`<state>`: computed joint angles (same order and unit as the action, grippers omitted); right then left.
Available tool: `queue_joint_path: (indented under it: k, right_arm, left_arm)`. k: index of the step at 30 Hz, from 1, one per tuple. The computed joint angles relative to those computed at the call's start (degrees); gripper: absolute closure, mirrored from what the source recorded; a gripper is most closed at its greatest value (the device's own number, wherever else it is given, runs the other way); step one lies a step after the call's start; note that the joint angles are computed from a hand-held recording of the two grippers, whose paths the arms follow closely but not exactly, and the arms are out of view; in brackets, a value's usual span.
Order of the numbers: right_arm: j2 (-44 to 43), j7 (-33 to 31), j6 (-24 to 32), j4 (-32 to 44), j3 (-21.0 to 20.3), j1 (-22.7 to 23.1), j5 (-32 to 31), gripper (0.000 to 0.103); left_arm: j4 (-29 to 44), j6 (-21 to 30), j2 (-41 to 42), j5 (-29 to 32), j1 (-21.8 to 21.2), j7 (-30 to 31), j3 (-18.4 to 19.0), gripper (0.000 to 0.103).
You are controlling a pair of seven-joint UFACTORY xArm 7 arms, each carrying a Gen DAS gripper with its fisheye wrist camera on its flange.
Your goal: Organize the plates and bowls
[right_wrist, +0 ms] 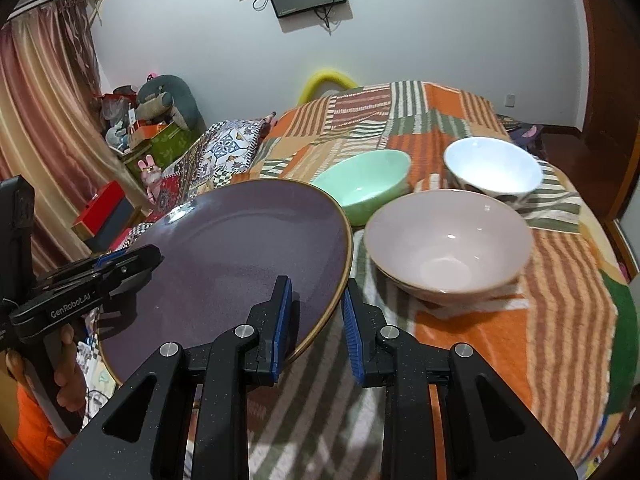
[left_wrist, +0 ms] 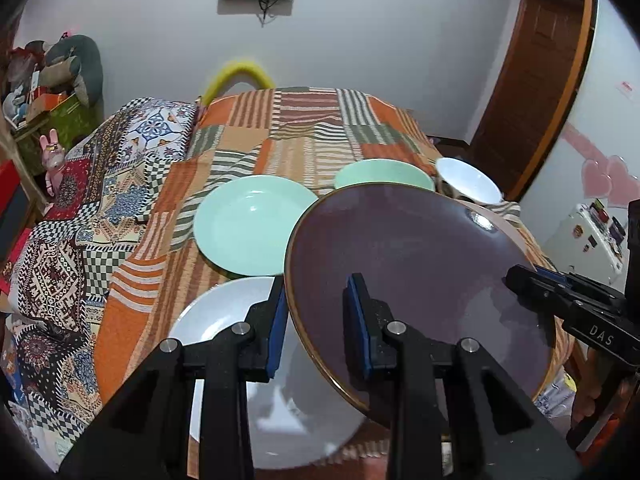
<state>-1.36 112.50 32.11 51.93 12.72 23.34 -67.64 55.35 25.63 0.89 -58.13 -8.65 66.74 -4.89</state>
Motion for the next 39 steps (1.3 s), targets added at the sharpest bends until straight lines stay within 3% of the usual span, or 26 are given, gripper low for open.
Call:
queue_joint_path:
  k: [18, 33, 39]
  right_arm:
    - [-9.7, 5.4, 4.3, -10.4, 5.3, -0.7, 2.8, 0.08]
    - [-12.4, 5.9, 0.3, -17.2, 6.9, -2.9, 7.3, 0.08]
    - [-13.0, 6.0, -0.6, -18.2, 7.5, -3.4, 8.6, 0.08]
  left_arm:
    - [-8.7, 0.4, -8.1, 4.2, -6.1, -2.1, 1.1, 0.073]
    - [-9.1, 0.9, -4.8, 14.2, -7.4, -9.4, -0.5, 0.073]
    - [-10.3, -0.4, -4.9, 14.6, -7.8, -8.9, -0.9, 0.073]
